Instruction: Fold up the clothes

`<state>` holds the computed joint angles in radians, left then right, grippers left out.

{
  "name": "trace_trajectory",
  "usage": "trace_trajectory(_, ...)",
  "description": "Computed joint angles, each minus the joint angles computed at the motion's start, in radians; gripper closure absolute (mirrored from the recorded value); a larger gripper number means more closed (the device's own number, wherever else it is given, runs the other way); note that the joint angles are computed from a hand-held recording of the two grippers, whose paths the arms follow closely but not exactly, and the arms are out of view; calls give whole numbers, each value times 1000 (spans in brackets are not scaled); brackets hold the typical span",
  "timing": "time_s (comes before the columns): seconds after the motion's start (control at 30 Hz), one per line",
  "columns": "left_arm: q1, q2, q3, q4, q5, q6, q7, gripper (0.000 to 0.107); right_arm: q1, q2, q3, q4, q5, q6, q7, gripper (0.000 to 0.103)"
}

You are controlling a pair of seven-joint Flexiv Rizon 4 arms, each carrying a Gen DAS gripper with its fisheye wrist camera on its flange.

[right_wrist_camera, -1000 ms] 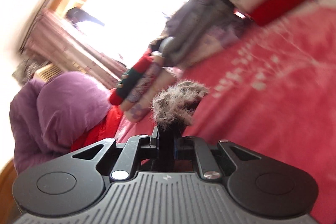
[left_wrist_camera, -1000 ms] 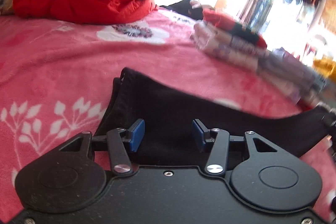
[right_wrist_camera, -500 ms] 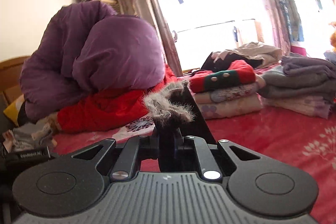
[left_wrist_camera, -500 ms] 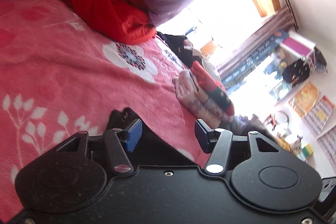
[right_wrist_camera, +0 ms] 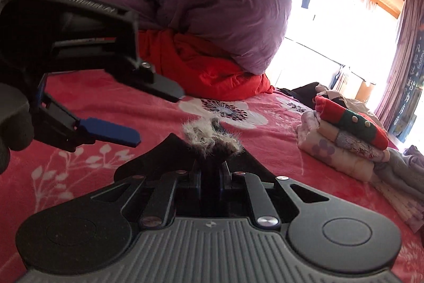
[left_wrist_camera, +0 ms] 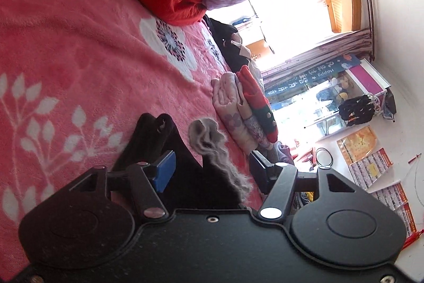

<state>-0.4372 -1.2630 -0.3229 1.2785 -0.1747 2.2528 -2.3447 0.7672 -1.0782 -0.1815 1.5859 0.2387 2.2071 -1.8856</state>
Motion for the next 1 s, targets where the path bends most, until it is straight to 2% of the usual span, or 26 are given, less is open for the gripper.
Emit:
trace_trajectory(0.17,8,-13,-7,-25,22,-58,6,46,134,-63,-129,-35,116,-23,-99,89)
trace_trajectory(0.23,11,-11,-4,-15,9,-66,9,46,154,-77,-145,-47,135,-19,-125,89)
trace_trajectory(0.3,36,-17,-27,-12,46,-65,-2,46,170,-82,-160,-53,149,-35,-153,87)
trace_trajectory(0.33,46,-20,-37,-11,64,-65,-9,46,159,-73,-143,-43,122,-36,-162,82)
trace_trajectory(0.37,52,-20,-41,-11,77,-75,-10,46,132,-60,-107,-23,73,-21,-169,69)
trace_trajectory(0.4,57,-18,-43,-11,89,-89,-7,46,104,-47,-71,1,25,-2,-175,64)
trace_trajectory(0.5,51,-13,-36,-13,88,-110,9,46,45,-10,8,85,-61,71,-198,59)
trace_trajectory(0.57,29,-10,-14,-23,53,-130,30,46,-8,19,70,148,-111,135,-195,48)
trace_trajectory(0.67,-18,-7,34,-45,-23,-161,74,47,-69,57,127,232,-144,205,-184,43)
trace_trajectory(0.77,-87,-1,114,-64,-143,-197,137,54,-138,81,168,282,-170,249,-145,41)
trace_trajectory(0.9,-235,9,314,-78,-401,-281,255,95,-189,86,176,275,-145,235,-76,40)
trace_trajectory(1.0,-283,-2,373,-92,-476,-235,305,99,-223,78,181,261,-151,235,-21,40)
